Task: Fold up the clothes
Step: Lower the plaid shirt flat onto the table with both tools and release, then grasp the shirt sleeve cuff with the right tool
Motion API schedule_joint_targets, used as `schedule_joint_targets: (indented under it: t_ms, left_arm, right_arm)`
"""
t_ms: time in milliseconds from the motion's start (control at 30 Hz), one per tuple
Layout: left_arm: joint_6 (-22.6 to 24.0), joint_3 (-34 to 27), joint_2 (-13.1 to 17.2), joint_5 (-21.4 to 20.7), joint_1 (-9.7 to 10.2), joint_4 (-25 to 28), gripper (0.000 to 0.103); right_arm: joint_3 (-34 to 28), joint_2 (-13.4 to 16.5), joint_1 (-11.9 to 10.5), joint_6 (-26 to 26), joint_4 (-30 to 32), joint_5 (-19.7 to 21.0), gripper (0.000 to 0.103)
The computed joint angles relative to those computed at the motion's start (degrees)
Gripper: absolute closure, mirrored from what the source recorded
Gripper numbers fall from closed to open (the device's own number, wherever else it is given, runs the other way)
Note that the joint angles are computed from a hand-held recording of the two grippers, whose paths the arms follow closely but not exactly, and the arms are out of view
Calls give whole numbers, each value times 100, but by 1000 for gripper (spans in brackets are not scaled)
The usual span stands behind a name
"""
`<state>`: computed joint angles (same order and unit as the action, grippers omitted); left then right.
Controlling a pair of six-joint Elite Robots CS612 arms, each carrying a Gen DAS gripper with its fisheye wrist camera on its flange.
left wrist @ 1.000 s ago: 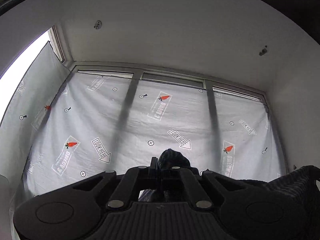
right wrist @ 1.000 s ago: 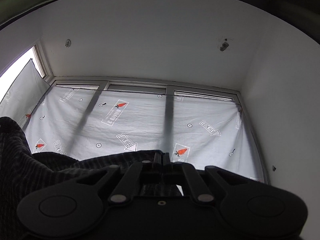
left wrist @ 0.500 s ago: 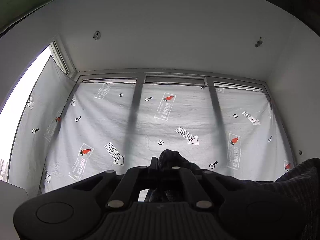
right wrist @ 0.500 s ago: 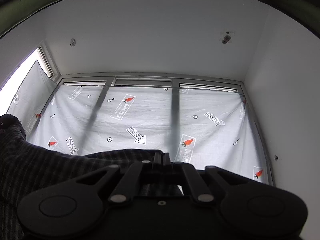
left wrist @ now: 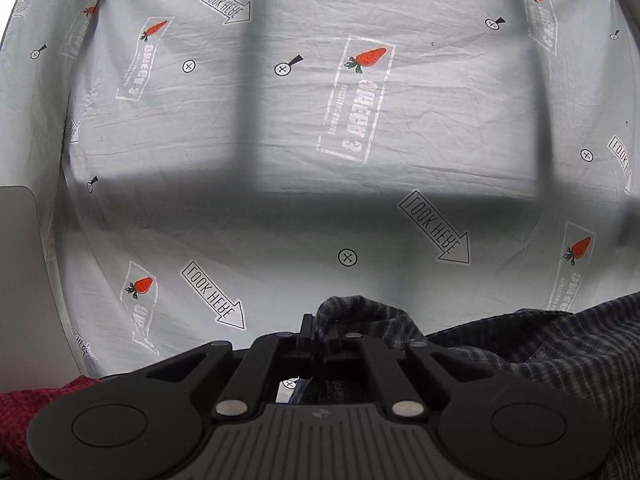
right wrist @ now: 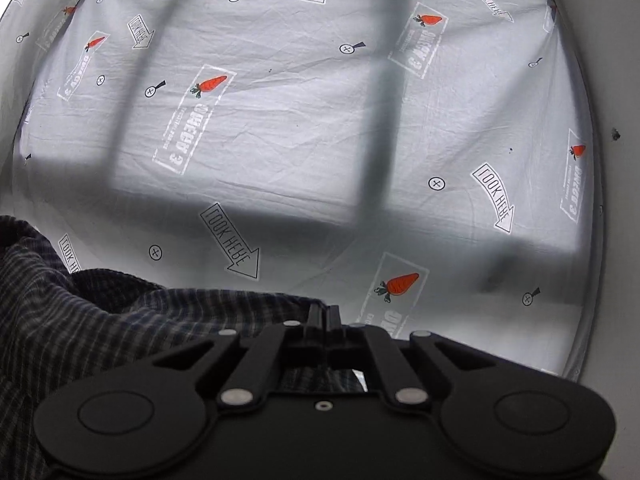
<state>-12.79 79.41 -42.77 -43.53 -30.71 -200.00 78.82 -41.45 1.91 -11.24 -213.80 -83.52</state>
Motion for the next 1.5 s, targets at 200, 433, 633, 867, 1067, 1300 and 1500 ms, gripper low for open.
schedule_joint_targets:
  t_ms: [200, 433, 633, 867, 1067, 1300, 1500]
  left_arm:
    - [-634, -1507, 1099, -593, 402, 2003, 98]
    - [-1076, -2166, 1787, -2257, 694, 3531, 71]
    - [-1276, -789, 1229, -2419, 553, 2845, 51]
    - [-2407, 749, 378, -2436, 210, 2472, 45]
    - [-2874, 1478, -30, -2501, -146, 2279, 43]
    - [-2780, 1907, -154, -2314, -507, 1596, 26]
    - [-3304, 2138, -303, -2274, -737, 1790, 25]
  right_arm:
    - [-1387, 930, 100, -175, 1973, -250, 101]
    - [-2134, 1526, 44, -241, 4157, -38, 71]
    - [-985, 977, -175, 515, 4185, 87, 60]
    - [922, -22, -451, 942, 3476, -371, 56]
    - [2127, -511, -664, 1369, 3113, -746, 56]
    - [2746, -660, -925, 1864, 2850, -66, 56]
    - [2797, -550, -1099, 1951, 2973, 590, 55]
